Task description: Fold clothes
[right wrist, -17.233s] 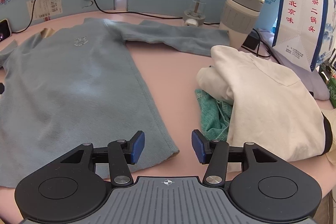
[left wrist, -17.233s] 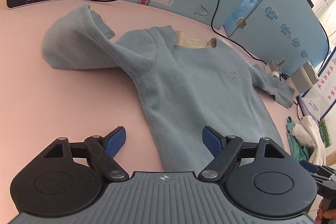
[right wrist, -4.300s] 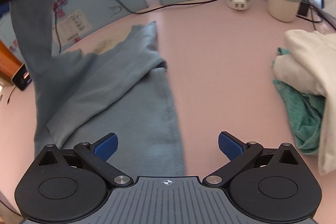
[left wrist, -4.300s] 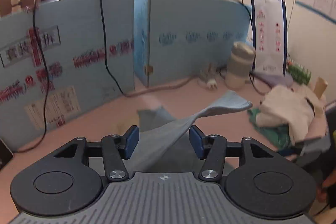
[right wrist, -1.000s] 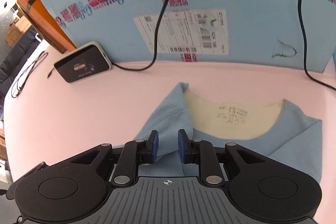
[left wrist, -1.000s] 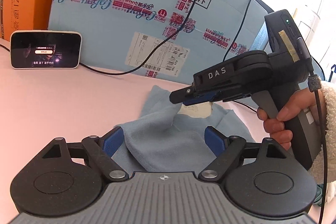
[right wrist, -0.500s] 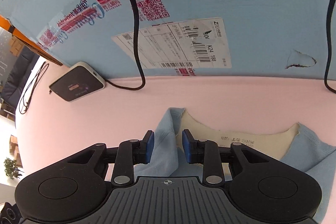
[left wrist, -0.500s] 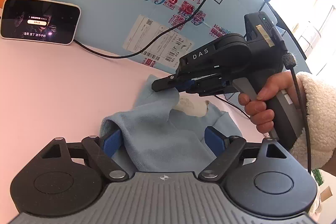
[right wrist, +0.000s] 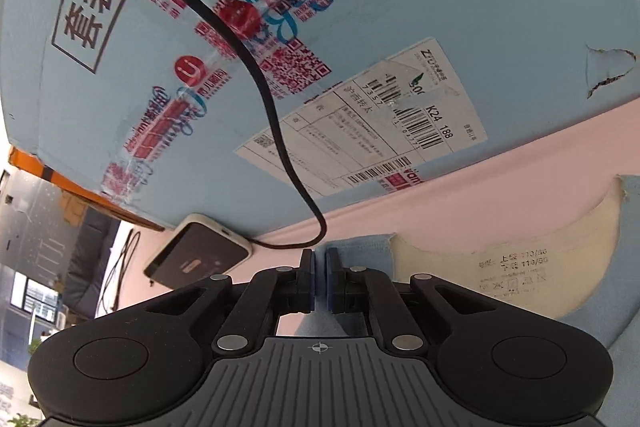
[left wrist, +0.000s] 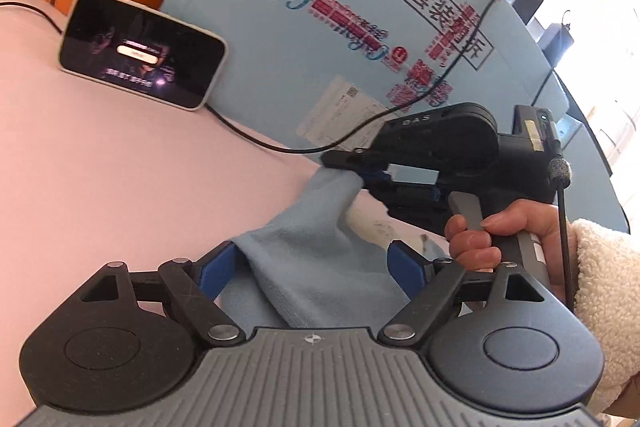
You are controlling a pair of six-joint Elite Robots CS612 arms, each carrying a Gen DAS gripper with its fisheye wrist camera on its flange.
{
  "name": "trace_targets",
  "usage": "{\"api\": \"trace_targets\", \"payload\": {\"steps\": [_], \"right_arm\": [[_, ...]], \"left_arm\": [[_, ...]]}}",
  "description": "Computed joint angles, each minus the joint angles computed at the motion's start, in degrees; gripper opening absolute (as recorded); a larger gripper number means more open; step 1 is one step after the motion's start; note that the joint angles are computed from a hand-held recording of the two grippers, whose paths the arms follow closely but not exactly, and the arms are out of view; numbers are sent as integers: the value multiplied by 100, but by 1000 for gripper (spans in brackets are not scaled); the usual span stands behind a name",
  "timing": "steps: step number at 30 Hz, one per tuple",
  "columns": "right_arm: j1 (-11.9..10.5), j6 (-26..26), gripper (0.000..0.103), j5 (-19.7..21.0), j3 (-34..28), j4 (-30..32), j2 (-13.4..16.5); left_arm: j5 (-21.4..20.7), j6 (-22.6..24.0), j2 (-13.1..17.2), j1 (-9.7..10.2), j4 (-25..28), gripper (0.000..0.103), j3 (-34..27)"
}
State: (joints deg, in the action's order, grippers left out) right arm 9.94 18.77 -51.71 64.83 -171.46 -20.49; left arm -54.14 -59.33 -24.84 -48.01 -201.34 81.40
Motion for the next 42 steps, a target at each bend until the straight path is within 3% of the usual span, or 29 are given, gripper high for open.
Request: {"api": "trace_targets", "payload": {"steps": [2, 4, 5, 6, 10, 15, 20, 24, 27, 29, 35, 37, 40, 42], "right_arm": [[31, 317, 12, -168, -1, -346, 66], [41, 555, 21, -291, 31, -552, 71], [44, 587, 32, -358, 76, -564, 34], [44, 456, 34, -395, 153, -552, -30], [22, -813, 33, -702, 782, -121, -547], [-255, -1497, 33, -906, 1870, -95, -1222], [-585, -2591, 34, -1267, 2998, 217, -1936], [-628, -3192, 36, -1547, 3664, 126, -2269], [-690, -3050, 36, -1104, 3859, 90, -2246], [-729, -2670, 46, -777, 3907, -106, -2154], [-630, -2343, 51, -586, 3816, -836, -1870], [-568, -2331, 48, -747, 3738, -752, -1830], [-533, -2300, 9, -892, 3706, -754, -1821], [-623, -2292, 5, -530, 3761, -754, -1872]], "left_arm": [[299, -284, -37, -30, 135, 84, 137], [340, -433, -103, -26, 140, 84, 268], [377, -484, -150, -29, 204, 84, 333], [409, -532, -196, -32, 263, 84, 396], [363, -399, -330, -60, 134, 84, 585], [74, -19, -504, -139, -51, 84, 792], [-409, 276, -686, -236, -38, 85, 983], [-936, 379, -810, -328, 177, 85, 1110], [-1246, 580, -869, -392, 370, 85, 1121], [-1351, 750, -892, -436, 472, 85, 1104], [-1356, 808, -1015, -544, 824, 85, 1196], [-1299, 673, -1060, -567, 880, 85, 1263], [-1171, 523, -1114, -613, 885, 85, 1364], [-1137, 417, -1146, -630, 927, 85, 1418]]}}
